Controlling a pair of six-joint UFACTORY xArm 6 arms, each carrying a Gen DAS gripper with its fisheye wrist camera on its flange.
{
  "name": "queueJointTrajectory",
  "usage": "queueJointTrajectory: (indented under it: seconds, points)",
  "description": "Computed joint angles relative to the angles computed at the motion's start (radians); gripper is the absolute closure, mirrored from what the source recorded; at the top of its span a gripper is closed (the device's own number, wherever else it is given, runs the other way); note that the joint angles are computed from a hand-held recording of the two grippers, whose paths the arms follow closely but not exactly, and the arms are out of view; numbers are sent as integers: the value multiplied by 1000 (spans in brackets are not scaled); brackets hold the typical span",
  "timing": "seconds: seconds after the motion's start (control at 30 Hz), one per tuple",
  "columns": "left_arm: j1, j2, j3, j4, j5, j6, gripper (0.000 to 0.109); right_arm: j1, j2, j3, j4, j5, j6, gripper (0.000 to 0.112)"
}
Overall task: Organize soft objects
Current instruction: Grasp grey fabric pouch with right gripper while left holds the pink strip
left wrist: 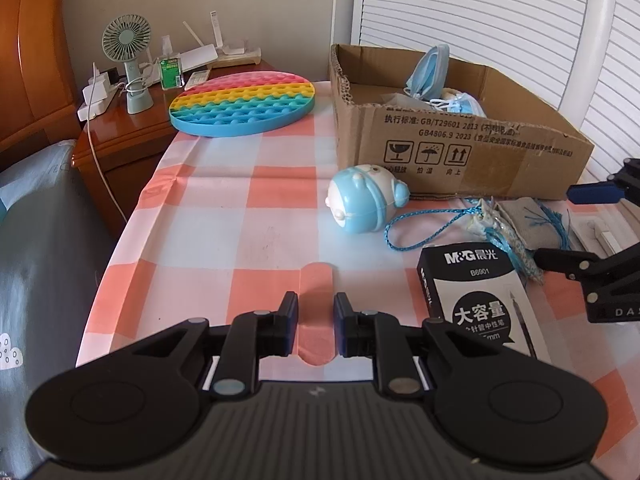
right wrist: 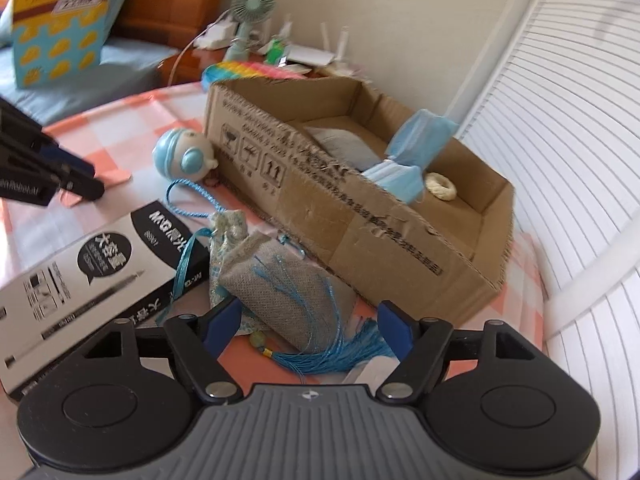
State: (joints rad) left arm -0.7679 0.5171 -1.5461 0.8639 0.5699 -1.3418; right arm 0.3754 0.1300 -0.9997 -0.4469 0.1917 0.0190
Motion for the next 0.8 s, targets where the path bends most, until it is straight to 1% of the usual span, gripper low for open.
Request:
queueJointTrajectory:
  seconds: [0.07,0.37,0.4,0.47,0.5,0.57,0.6,0.67,0.73,0.8]
  points:
    - [0,0,0,0,0,-4,91,3,14,-13,37,5,-53,35]
    - [1,-2,1,-4,-1,-3,91,20,91,-95,320,19,-352,40]
    - [0,-1,0,-4,0,-4,91,21,97,-103,353,23,-383,41]
    - [0,-1,0,-4,0,-4,91,27,111,-125,472,48,-486,48]
    - [0,-1,1,-4,0,-5,91,28,114,-131,508,55,-511,53]
    - [0,-2,1,-5,0,-4,91,28,114,-133,502,58,-492,59]
    - [0,-3,2,-5,0,-4,91,27,110,-131,497,55,-477,65]
    - [0,-2,1,-5,0,-2,91,25,101,-125,499,55,-445,71]
    - [1,-3,3,-4,-3,-2,91,24,84,-110,490,49,-413,79]
    - [2,-5,7,-3,-7,-4,91,23,62,-90,454,44,-364,82]
